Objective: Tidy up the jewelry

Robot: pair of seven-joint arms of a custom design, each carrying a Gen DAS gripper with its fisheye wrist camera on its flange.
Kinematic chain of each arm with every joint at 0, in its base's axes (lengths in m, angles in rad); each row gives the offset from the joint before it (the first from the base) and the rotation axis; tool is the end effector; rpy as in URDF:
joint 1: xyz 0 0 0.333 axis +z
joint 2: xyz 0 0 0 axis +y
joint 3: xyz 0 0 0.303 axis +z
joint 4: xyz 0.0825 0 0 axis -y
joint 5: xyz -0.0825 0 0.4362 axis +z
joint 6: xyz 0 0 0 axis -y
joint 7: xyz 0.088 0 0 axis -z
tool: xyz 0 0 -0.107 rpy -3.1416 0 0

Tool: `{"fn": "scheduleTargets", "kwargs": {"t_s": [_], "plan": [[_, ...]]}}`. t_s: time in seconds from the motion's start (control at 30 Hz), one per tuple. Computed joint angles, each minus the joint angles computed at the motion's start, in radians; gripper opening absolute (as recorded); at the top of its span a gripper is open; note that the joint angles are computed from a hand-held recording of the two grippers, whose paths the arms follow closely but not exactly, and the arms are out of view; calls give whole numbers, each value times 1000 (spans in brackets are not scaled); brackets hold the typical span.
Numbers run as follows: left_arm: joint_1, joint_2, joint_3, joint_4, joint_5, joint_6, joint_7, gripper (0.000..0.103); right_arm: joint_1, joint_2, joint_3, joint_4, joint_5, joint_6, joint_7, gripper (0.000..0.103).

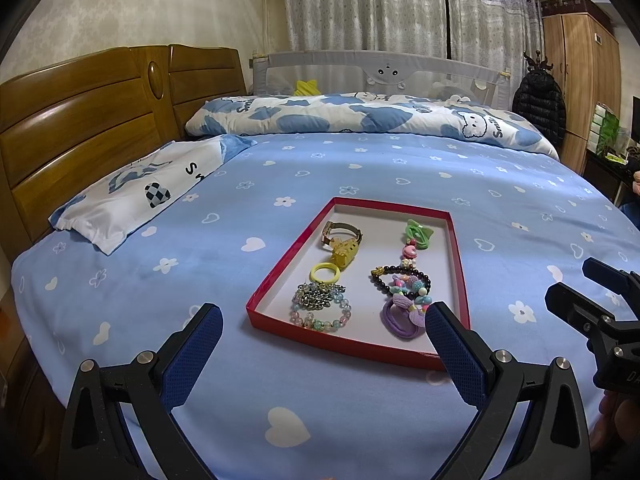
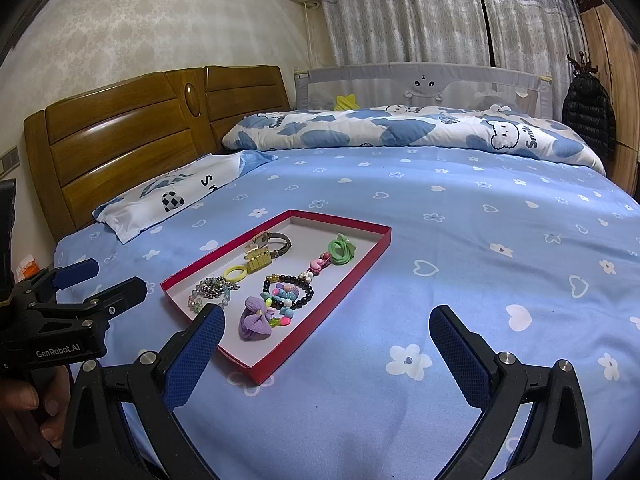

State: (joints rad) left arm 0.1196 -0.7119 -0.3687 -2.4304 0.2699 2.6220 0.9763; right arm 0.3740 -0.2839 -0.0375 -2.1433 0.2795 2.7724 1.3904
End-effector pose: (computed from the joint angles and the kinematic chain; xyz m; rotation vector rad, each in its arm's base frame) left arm 0.4383 -0.1477 0.6108 -1.7331 1.5010 -0.7410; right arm 0.5465 0.1763 0.6043 -1.8195 1.3397 -0.5098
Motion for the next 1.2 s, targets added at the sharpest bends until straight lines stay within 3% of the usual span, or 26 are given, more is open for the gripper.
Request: {"fn": "scheduleTargets", "kwargs": {"t_s": [1.2], "plan": [[1, 7, -2, 4, 11, 6, 2, 101, -5, -1, -2, 5, 2, -9, 3, 103]]}}
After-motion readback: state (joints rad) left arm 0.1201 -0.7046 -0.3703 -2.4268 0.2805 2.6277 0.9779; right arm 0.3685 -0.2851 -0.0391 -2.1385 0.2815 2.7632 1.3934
